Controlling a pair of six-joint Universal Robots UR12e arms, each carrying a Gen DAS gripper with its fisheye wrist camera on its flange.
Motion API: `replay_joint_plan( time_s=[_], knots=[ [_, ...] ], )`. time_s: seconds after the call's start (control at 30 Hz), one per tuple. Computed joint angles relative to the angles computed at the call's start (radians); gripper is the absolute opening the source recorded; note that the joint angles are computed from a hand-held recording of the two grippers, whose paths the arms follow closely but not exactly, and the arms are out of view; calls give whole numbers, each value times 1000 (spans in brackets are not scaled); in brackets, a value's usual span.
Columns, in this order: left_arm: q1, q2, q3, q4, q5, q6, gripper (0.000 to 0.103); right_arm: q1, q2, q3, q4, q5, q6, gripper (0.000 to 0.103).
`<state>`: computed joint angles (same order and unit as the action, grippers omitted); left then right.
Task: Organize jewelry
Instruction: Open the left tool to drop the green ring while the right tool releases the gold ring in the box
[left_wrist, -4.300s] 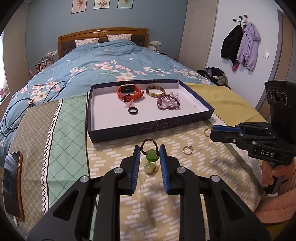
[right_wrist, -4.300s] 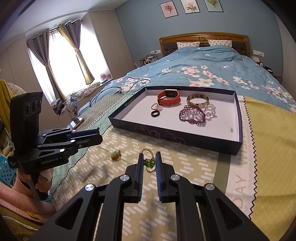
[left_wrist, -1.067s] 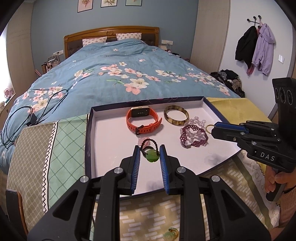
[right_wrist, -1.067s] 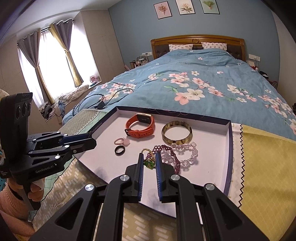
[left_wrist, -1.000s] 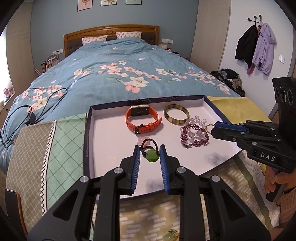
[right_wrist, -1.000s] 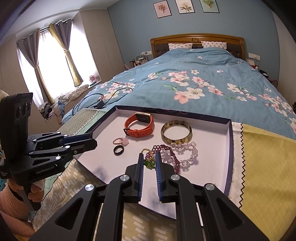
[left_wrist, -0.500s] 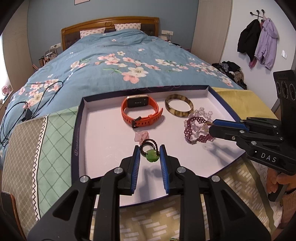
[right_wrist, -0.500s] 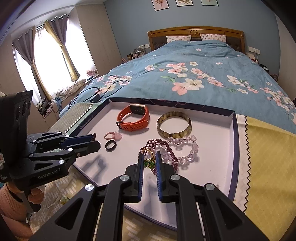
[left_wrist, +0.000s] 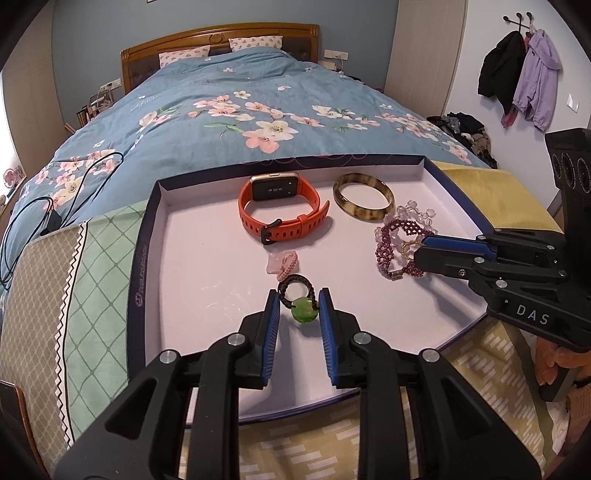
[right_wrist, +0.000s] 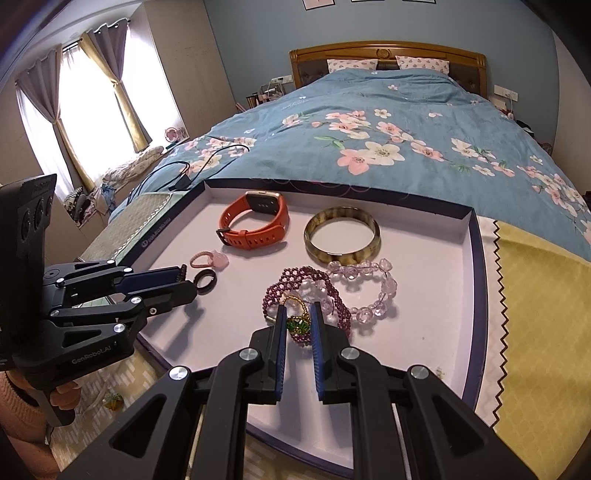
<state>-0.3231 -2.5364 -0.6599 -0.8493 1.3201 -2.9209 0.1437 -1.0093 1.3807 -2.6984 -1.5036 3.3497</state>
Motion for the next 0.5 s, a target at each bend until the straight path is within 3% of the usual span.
replay_joint_plan(
  time_s=[0.3, 0.43, 0.5],
  knots=[
    [1, 6, -10, 9, -2, -5, 24, 3, -5, 8, -8, -24, 14, 13],
    [7, 33, -58, 65, -16, -16, 31, 1, -18, 28, -43, -25, 25, 19],
    [12, 54, -94, 108, -24, -24, 34, 3, -29, 41, -66, -34, 37, 27]
  ],
)
